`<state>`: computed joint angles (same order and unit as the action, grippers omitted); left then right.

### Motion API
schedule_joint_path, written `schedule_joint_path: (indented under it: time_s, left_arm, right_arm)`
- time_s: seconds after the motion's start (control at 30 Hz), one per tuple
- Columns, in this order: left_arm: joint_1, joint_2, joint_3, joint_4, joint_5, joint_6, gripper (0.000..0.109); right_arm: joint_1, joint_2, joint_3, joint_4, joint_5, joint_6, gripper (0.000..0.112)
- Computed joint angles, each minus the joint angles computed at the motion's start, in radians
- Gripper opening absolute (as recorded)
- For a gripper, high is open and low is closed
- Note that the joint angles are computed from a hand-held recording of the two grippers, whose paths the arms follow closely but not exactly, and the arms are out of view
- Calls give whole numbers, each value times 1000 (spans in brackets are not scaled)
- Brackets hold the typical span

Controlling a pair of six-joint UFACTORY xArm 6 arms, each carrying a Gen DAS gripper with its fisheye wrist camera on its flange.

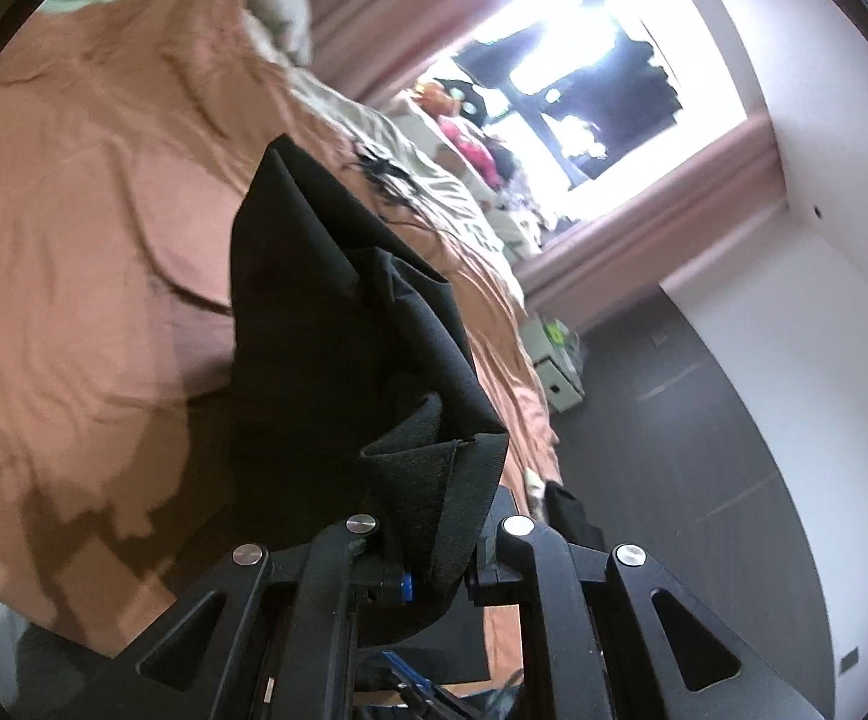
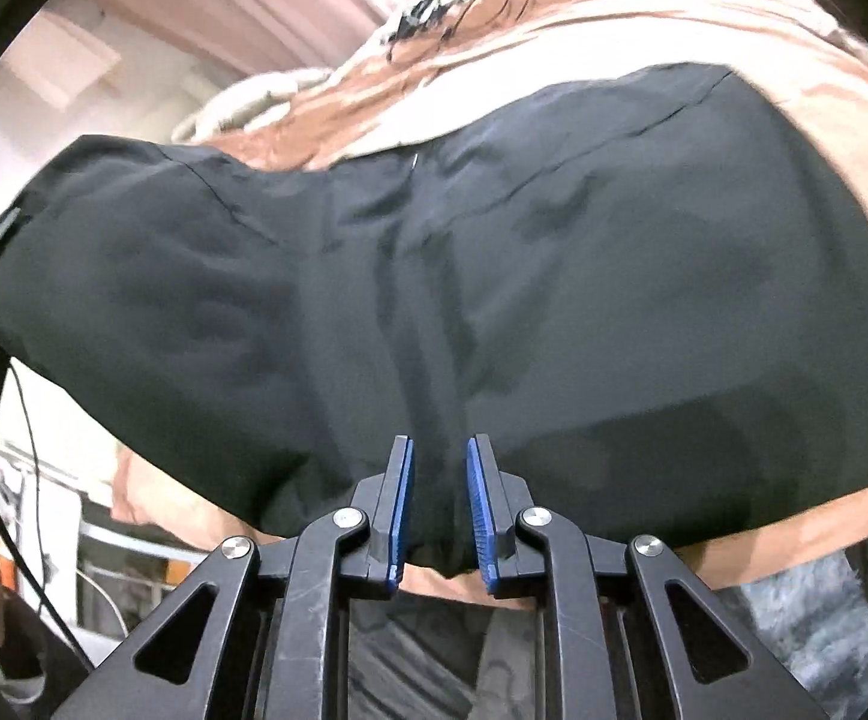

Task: Fold large clothes
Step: 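Grasp the black jacket edge with both grippers and lift it off the bed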

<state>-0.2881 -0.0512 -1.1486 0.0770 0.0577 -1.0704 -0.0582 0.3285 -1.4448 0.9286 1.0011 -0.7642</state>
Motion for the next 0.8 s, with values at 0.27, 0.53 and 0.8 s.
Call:
schedule_joint_path:
  time_s: [0.27, 0.53, 0.8]
  left_arm:
    - [-83, 215, -298, -129, 128, 200, 11]
    - [-165, 530, -658, -221, 319, 318, 11]
    - [-243, 819, -1012, -190, 580, 322, 11]
  right_arm:
    - [-144, 35, -51, 59, 38, -1, 19]
    - [-258, 97, -92, 71, 55, 16, 20]
    - [-327, 124, -116, 50, 71, 34, 20]
